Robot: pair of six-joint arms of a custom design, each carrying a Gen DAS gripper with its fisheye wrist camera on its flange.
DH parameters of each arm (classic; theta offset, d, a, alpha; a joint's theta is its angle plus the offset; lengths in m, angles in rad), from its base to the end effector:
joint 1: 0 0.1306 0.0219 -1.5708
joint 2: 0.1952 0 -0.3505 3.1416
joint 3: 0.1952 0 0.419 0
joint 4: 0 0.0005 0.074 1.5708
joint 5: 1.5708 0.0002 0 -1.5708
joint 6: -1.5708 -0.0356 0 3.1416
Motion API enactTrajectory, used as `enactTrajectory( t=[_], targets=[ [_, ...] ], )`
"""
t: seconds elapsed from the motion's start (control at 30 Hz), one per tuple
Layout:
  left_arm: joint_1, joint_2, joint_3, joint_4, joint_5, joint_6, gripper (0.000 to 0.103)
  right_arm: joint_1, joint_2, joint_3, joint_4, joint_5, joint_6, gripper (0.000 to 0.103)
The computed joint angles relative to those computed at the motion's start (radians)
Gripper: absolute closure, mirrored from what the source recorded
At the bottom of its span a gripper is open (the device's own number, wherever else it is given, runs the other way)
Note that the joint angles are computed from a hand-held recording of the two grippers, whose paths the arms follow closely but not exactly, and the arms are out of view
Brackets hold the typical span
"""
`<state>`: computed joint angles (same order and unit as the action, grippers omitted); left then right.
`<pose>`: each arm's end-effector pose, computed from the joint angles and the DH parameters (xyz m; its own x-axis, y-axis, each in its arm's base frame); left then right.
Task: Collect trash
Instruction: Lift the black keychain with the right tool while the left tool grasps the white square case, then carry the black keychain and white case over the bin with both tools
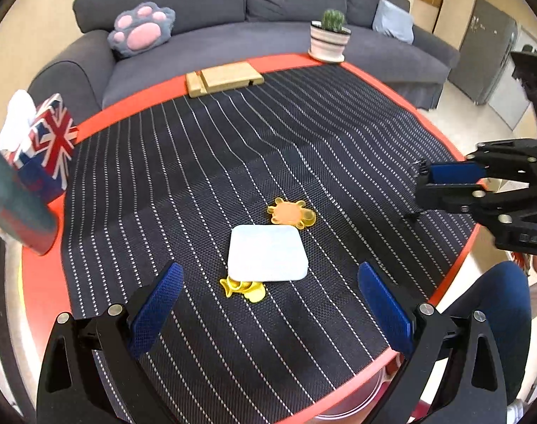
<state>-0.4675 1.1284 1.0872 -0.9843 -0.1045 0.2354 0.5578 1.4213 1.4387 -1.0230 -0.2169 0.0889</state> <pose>0.3687 -0.1825 0.3595 -0.8355 0.1619 -0.5252 0.2109 0.9769 -0.0343 0.4331 0.2786 0.3961 -0.6591 -0.5134 -0.5496 -0.6759 0.7248 0.1335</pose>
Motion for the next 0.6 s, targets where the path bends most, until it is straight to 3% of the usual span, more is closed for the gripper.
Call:
enactTrajectory(
  t=[0.3,0.4,0.6],
  targets=[
    [0.013,0.097,0.049,-0.032,0.01,-0.014,0.01,-0.014,-0.003,-0.012,0.0,-0.008,0.002,0.076],
    [0.016,0.114,0.054,-0.04,0.017,-0.013,0.025,-0.015,-0.004,-0.013,0.001,-0.011,0.001,0.076],
    [0.015,0.12,0.052,-0.038,0.013,-0.008,0.046,-0.018,-0.003,-0.017,0.003,-0.013,0.003,0.076]
  ],
)
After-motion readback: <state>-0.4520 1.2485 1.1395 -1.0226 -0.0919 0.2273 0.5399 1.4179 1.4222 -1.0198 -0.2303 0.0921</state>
